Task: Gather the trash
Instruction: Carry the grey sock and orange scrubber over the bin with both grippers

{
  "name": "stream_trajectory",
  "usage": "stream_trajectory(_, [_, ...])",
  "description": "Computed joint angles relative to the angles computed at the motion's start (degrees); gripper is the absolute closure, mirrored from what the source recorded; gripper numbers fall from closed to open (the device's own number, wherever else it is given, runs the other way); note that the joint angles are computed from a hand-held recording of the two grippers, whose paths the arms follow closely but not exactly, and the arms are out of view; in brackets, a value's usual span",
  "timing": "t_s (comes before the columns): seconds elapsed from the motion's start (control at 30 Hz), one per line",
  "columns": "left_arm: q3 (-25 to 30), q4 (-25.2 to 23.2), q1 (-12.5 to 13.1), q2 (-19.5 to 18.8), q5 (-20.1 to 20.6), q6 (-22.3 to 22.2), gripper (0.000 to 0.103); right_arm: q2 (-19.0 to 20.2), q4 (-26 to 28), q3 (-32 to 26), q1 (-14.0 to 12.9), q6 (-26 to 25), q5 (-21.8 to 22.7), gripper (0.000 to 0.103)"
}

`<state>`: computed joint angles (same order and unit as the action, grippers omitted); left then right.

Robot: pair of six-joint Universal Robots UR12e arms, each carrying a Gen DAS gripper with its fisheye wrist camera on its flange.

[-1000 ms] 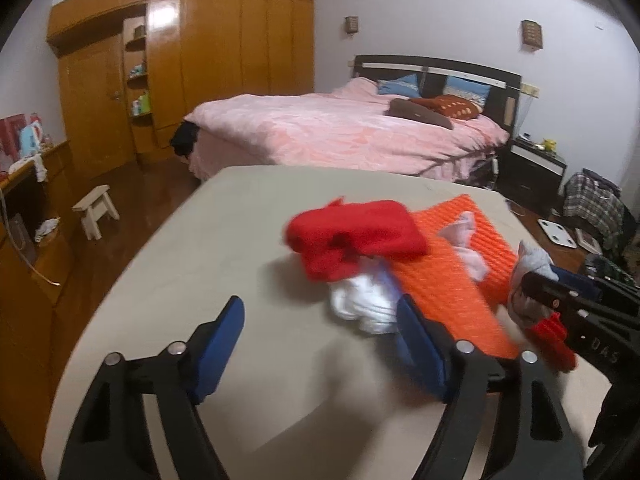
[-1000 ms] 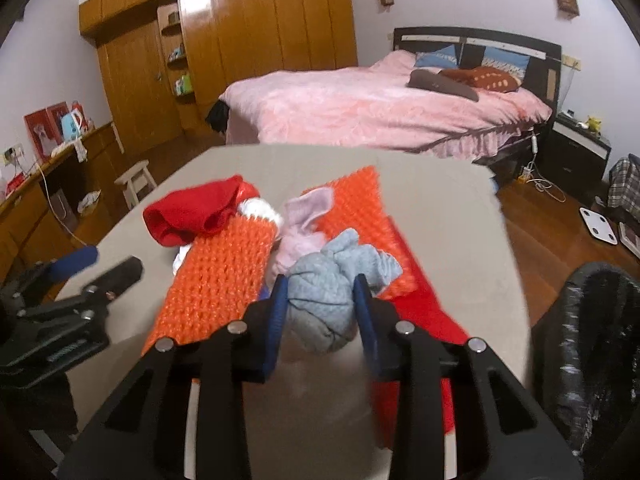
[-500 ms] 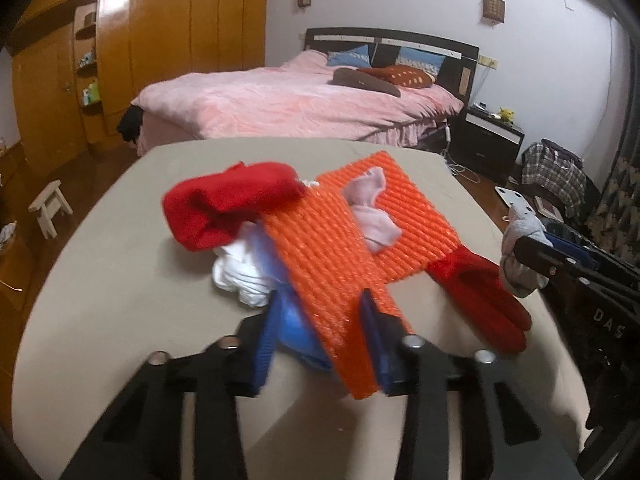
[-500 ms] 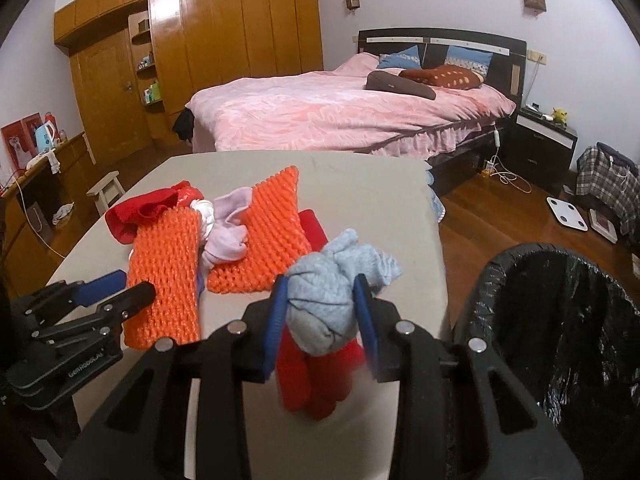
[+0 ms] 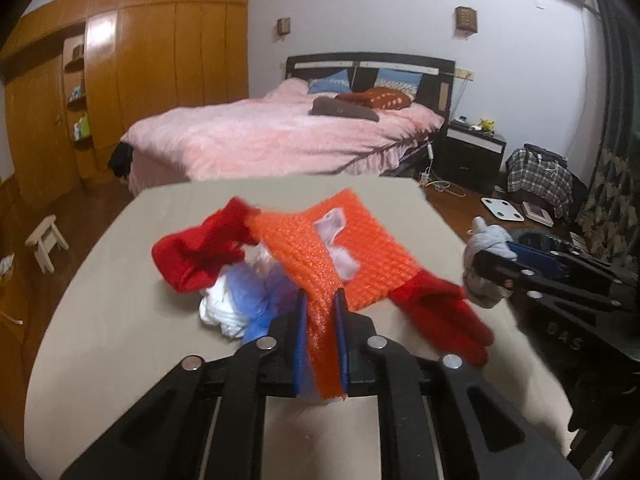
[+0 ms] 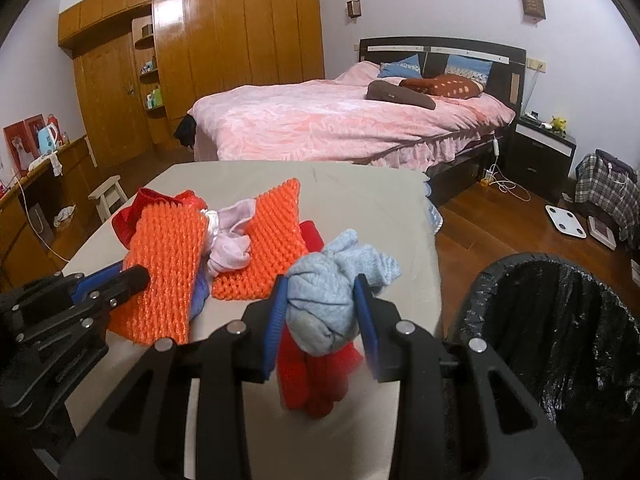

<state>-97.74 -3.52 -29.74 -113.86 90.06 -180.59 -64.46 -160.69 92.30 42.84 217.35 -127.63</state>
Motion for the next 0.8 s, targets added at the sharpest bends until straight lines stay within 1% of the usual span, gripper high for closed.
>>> stream_trajectory(0.1, [-0.17, 1.29, -0.53, 0.27, -0.45, 1.22, 0.091, -0.59, -0.52, 0.56, 0.1, 0.57, -0.58, 0.07])
stream_trajectory(0.4, [0.4, 1.55, -1.18, 0.59, -2.16, 0.84, 0.091, -3.43, -0.39, 3.25, 0.64, 3.58, -4.41, 0.07])
stream_trajectory(0.6, [0.87, 1.31, -1.86, 0.75, -3.92, 1.02, 0.091, -5.88, 1.91, 5.47, 1.19, 6.44, -7.95, 0.07])
stream_trajectory(0.8, [1.98, 0.91, -3.05, 0.36, -6.37, 1.77, 0.091, -8.65, 5.68, 8.13, 1.37, 10.22, -10.65, 0.07])
